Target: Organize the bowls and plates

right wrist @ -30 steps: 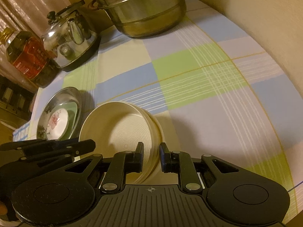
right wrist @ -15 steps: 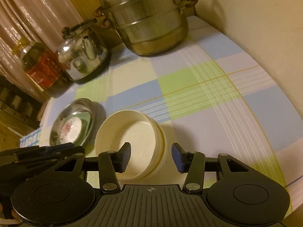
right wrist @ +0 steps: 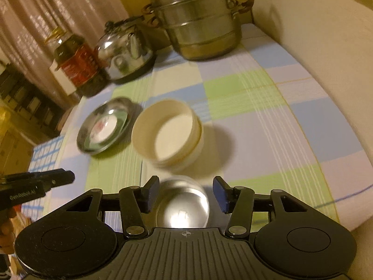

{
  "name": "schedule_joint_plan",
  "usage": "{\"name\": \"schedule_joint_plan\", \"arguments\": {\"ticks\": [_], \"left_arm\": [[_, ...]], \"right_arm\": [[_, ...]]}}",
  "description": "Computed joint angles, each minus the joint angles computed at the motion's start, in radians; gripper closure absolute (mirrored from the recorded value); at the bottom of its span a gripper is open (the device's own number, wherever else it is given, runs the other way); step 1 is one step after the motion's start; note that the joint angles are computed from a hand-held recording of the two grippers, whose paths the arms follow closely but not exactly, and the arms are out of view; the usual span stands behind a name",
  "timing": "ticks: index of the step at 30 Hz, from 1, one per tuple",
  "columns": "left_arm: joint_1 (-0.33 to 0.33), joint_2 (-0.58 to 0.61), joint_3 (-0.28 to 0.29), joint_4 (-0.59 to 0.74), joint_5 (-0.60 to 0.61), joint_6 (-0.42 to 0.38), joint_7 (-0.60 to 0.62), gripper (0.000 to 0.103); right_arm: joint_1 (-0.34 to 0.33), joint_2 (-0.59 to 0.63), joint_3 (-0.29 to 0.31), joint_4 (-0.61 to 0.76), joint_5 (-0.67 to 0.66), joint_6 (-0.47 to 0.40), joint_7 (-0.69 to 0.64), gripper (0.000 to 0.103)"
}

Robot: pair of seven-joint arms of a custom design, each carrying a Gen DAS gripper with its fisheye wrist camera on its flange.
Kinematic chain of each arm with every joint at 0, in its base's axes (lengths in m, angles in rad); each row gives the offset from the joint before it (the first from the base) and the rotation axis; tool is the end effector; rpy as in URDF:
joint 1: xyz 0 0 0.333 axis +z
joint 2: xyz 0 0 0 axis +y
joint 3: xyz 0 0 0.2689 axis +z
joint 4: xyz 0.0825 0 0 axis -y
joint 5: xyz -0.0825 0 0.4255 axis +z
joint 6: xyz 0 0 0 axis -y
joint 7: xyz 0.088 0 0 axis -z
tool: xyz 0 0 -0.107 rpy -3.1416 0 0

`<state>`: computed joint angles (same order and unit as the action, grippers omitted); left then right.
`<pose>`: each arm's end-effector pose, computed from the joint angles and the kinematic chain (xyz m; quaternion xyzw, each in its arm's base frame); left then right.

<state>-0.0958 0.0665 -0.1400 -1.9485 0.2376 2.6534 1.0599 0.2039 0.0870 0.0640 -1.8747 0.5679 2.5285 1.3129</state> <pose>0.6346 -0.1578 0.4538 -0.7035 0.6332 -0.2536 0.1996 0.6396 0.1688 0.4634 -0.7104 0.6119 -0.0313 0.3462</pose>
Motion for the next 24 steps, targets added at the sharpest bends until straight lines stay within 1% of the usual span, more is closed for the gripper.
{"name": "schedule_joint_plan", "arguments": {"ticks": [4,10,16,24], "left_arm": [[-0.008,-0.090,-0.011,-0.104,0.055,-0.018,-0.101,0.081],[-0.004,-0.198,-0.049,-0.221,0.117,-0.049,-0.236,0.081],[-0.012,-0.258,-0.086,-0.281,0.145,-0.080,-0.330,0.081],[-0.027,-0.316,-0.122,-0.330,0.179,-0.117,-0.426,0.081]], "right_arm": [[0.001,-0.059,-0.002,-0.071,0.031,-0.025,-0.063,0.050],[0.022,-0.149,-0.021,-0.179,0.043,-0.050,-0.160,0.049],[0.044,-0.220,-0.043,-0.266,0.052,-0.067,-0.240,0.049],[0.059,-0.274,-0.070,-0.327,0.083,-0.071,-0.318,0.048]]}}
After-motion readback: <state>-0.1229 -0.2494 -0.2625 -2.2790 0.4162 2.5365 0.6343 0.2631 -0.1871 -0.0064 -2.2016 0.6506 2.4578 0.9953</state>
